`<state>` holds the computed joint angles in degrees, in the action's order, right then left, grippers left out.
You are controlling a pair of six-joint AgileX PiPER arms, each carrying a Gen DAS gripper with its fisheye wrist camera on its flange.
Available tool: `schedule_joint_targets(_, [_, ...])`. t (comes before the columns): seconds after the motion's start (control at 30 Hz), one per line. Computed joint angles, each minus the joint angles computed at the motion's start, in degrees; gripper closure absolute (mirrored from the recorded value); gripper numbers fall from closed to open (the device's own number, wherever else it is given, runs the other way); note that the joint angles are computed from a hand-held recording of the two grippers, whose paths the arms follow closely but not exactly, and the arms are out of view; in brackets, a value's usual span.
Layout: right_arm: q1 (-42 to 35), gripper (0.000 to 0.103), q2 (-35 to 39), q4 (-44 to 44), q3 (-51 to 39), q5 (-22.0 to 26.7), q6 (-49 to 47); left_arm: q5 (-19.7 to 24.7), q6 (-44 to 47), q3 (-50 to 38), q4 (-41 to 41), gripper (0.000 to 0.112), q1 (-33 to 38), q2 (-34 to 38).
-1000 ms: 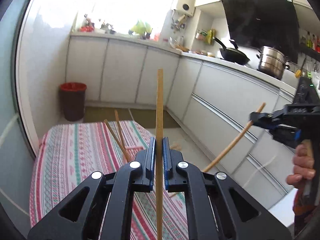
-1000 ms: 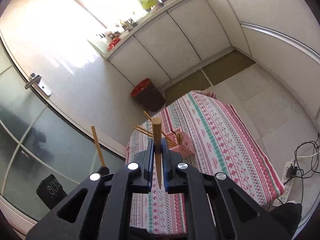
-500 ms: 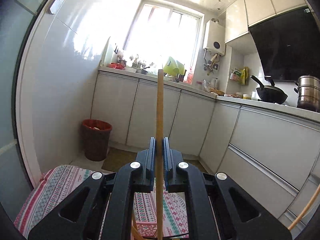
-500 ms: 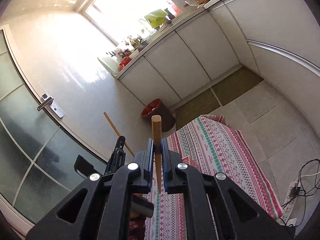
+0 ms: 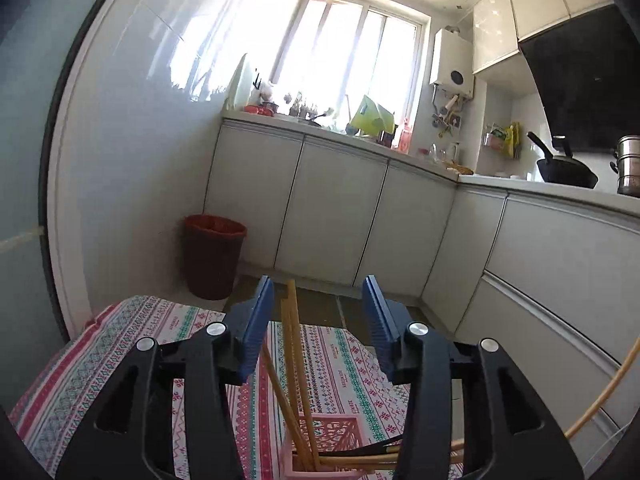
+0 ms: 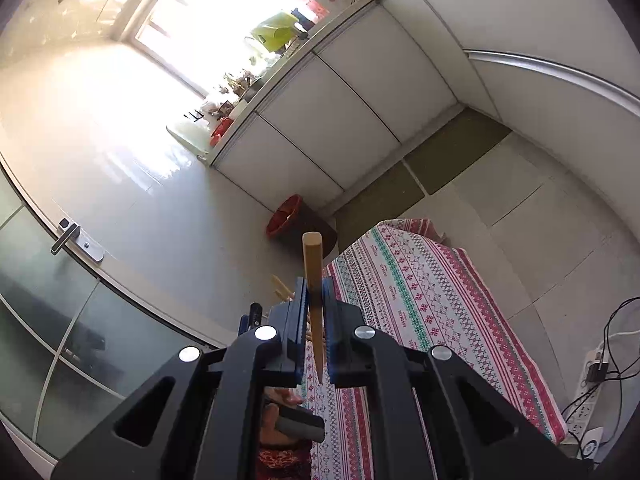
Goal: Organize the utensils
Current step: 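Carry both held chopsticks over the pink holder and lower them in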
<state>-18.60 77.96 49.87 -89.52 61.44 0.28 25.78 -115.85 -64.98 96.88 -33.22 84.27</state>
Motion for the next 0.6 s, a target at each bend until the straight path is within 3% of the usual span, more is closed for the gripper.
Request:
schedule_joint_targets(0.2, [5.55, 0.095, 1.64, -6.55, -7.89, -1.24, 7.72, 5.93, 14.26, 3.15, -9.55, 0.04, -2.91, -12.85])
schedule_joint_targets(0.3, [12.73, 0.095, 4.68, -17.47, -14.48, -3.76, 15.04, 6.88, 19.48, 6.32, -13.8, 0.04, -2.16, -17.85])
schedule_joint_targets(0.4, [19.76, 0.095, 10.35, -27.01, -22.98, -3.01, 21.01, 8.63, 21.56, 9.48, -14.77, 0.04, -0.78, -19.46])
schedule_joint_targets(0.53, [29.85, 0.095, 20.12, -42.76, -36.92, 1.75, 27.57, 5.27, 35.9, 6.27, -31.11, 0.04, 5.37, -16.7])
schedule_joint_targets(0.6, [33.91, 0.095, 24.45, -49.67, -41.83, 3.62, 28.96, 4.77, 37.81, 5.95, -33.5, 0.04, 6.77, -16.68])
